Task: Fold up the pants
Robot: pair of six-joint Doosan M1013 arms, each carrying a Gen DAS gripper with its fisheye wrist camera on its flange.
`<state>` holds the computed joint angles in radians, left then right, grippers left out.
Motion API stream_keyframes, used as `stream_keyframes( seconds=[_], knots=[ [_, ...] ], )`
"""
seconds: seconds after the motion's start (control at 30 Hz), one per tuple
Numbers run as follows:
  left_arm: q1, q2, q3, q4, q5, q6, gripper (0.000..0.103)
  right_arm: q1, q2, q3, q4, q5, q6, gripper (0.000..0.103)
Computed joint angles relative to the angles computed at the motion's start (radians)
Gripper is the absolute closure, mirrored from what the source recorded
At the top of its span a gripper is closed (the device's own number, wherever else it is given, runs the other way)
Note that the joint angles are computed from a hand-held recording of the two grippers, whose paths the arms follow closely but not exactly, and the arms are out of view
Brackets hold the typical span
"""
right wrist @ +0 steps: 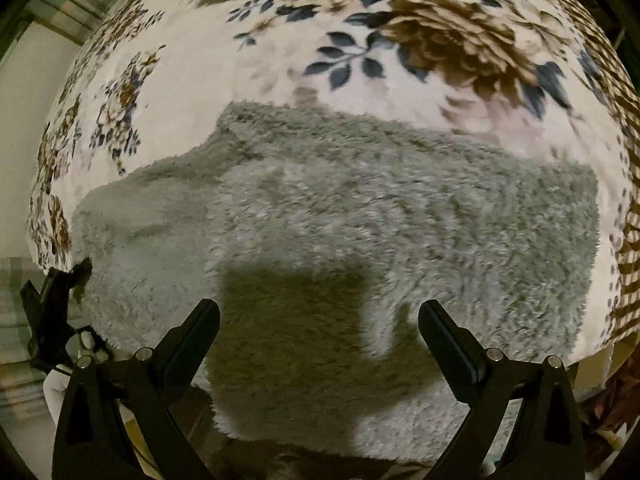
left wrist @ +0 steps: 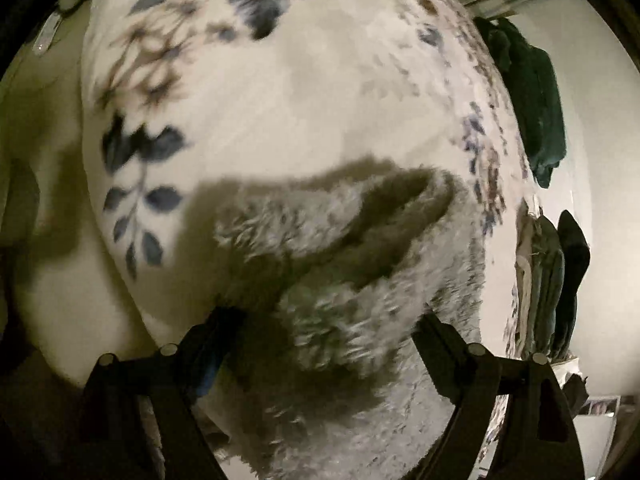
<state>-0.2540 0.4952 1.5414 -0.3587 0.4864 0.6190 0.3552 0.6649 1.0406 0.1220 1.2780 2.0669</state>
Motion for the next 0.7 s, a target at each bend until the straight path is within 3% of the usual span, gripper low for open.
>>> stream_keyframes(
  seconds=[0.17,0.2,0.23,0.27,0.3,0.5,0.7],
  knots=[
    [0.002,-0.001,0.022,0.025,-0.088,-0.022,0.02,0.002,0.005,0.001,0.041,-0.004,0.007,0.002],
    [0.002,0.0,0.024,0.032,-0.105,-0.026,0.03,0.003,0.003,0.004,0.042,-0.006,0.008,0.002],
    [0.0,0.0,0.024,0.049,-0.121,-0.03,0.058,0.003,0.002,0.006,0.042,-0.009,0.008,0.002],
    [-0.002,-0.001,0.025,0.047,-0.137,-0.002,0.077,0.002,0.0,0.01,0.045,-0.014,0.008,0.002],
    [-0.006,-0.002,0.016,0.053,-0.135,0.032,0.08,0.0,-0.004,0.015,0.046,-0.018,0.008,0.002],
    [-0.05,-0.048,-0.027,0.1,-0.163,0.146,0.083,-0.021,-0.052,0.079,0.027,-0.062,0.03,0.002],
    [-0.137,-0.079,-0.157,0.004,-0.06,0.416,0.083,-0.059,-0.116,0.159,0.031,-0.106,0.054,0.002]
  ],
)
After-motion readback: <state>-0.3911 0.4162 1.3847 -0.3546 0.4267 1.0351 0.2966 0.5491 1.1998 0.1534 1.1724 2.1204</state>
